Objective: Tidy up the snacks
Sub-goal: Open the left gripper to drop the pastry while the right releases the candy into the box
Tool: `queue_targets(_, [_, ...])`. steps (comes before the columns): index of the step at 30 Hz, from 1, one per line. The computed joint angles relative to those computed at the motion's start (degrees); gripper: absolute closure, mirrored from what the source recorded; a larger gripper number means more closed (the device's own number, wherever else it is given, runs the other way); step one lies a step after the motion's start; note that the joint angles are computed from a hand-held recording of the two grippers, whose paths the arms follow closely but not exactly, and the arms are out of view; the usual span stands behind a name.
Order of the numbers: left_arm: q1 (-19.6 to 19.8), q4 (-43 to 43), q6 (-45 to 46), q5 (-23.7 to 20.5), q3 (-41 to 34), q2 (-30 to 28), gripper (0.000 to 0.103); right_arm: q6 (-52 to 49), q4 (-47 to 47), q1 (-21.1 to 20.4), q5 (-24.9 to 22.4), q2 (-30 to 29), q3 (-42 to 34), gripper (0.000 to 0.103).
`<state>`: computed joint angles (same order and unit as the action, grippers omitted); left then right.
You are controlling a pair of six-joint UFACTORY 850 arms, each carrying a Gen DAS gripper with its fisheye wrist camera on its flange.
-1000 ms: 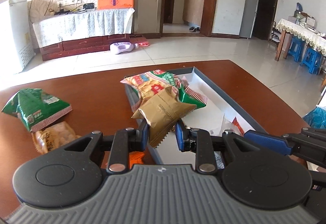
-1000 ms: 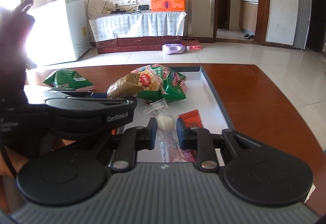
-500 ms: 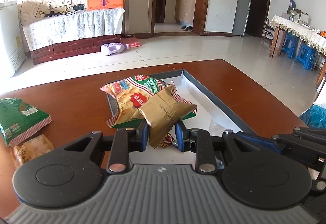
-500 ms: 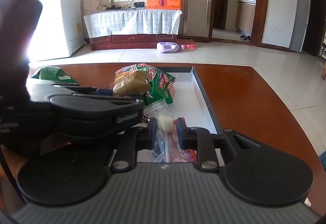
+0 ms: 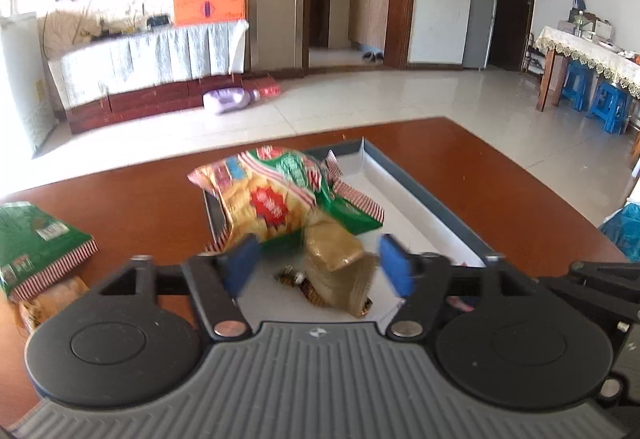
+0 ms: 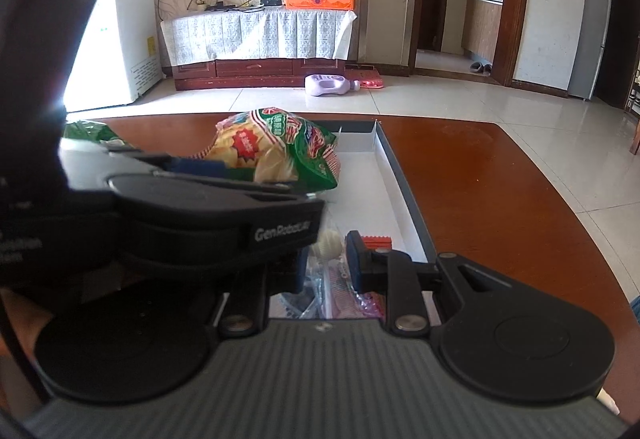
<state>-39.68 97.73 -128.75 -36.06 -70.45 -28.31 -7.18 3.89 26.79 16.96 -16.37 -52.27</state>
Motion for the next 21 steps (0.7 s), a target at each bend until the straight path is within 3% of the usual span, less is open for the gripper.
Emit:
queue_targets(3, [-0.15, 0.58, -0.49, -0.66, 0.45, 0.63, 0.017, 0.63, -0.57, 0.2, 0.01, 0.31, 0.2, 0.078])
queue_targets(11, [-0.21, -0.26, 0.04, -0.3, 1.85, 2.1, 0.012, 1.32, -1.52, 0.66, 0.1, 0.78, 0.39, 0.077])
queue_targets(21, [-0.69, 0.52, -1.17, 0.08, 4.31, 4.36, 0.008, -2.49, 2.07, 1.96, 1.09, 1.6, 1.1, 0.066])
